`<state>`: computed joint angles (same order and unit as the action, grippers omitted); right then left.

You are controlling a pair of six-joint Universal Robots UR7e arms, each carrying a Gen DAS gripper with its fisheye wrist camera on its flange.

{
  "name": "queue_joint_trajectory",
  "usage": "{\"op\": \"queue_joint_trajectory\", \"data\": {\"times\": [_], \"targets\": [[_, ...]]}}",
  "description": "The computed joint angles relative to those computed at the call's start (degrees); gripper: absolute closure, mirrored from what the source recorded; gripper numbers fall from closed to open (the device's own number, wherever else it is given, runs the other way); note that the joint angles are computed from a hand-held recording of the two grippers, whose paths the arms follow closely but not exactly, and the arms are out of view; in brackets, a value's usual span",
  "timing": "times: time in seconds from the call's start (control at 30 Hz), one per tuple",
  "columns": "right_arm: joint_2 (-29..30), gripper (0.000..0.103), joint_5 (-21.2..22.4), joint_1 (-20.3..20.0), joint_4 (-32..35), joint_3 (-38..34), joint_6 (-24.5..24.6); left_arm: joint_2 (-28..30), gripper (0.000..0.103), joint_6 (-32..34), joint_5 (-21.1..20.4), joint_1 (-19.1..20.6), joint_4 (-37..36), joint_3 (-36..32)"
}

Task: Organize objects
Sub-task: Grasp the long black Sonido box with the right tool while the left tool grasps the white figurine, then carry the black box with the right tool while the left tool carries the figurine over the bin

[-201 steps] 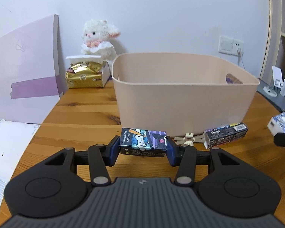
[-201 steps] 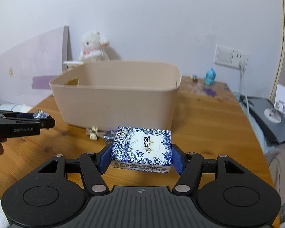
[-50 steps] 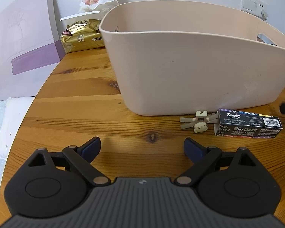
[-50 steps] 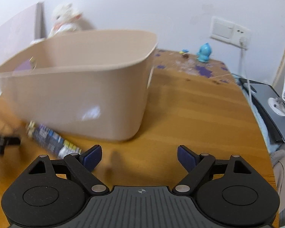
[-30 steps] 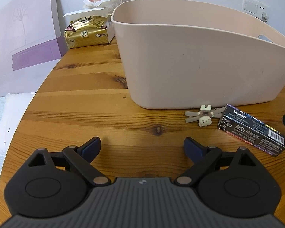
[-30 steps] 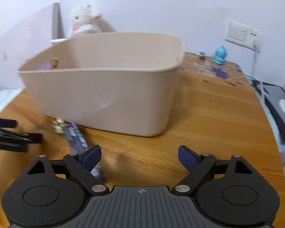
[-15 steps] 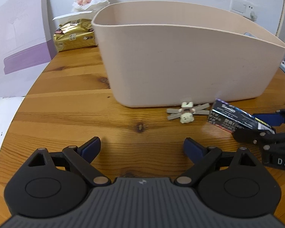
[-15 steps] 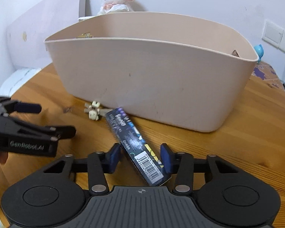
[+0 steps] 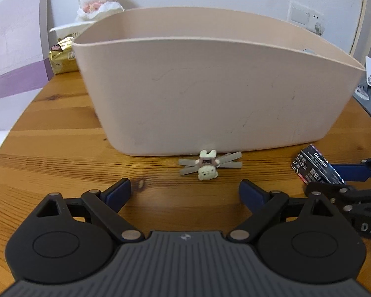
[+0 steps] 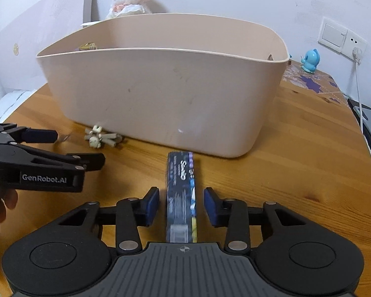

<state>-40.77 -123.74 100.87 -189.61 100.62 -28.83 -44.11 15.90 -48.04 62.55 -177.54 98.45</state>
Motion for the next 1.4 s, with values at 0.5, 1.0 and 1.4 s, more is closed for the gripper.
{"op": "queue_joint_trajectory", "data": {"times": [0.5, 1.0, 1.4], "targets": [[1.6, 0.082, 1.0, -1.0, -5.3, -0.2, -0.7, 2.4, 0.042, 1.9, 0.1, -0.6, -5.1, -1.0], [-2.8, 0.082, 2.6, 0.4, -10.6, 6.2, 0.2, -3.5, 0.043, 5.5, -0.9, -1.7, -8.0, 7.0], [-7.9, 0.082, 7.2, 4.2, -18.2, 8.7, -3.5, -9.7, 0.042, 13.6, -1.8, -5.4, -16.2, 11.0]]}}
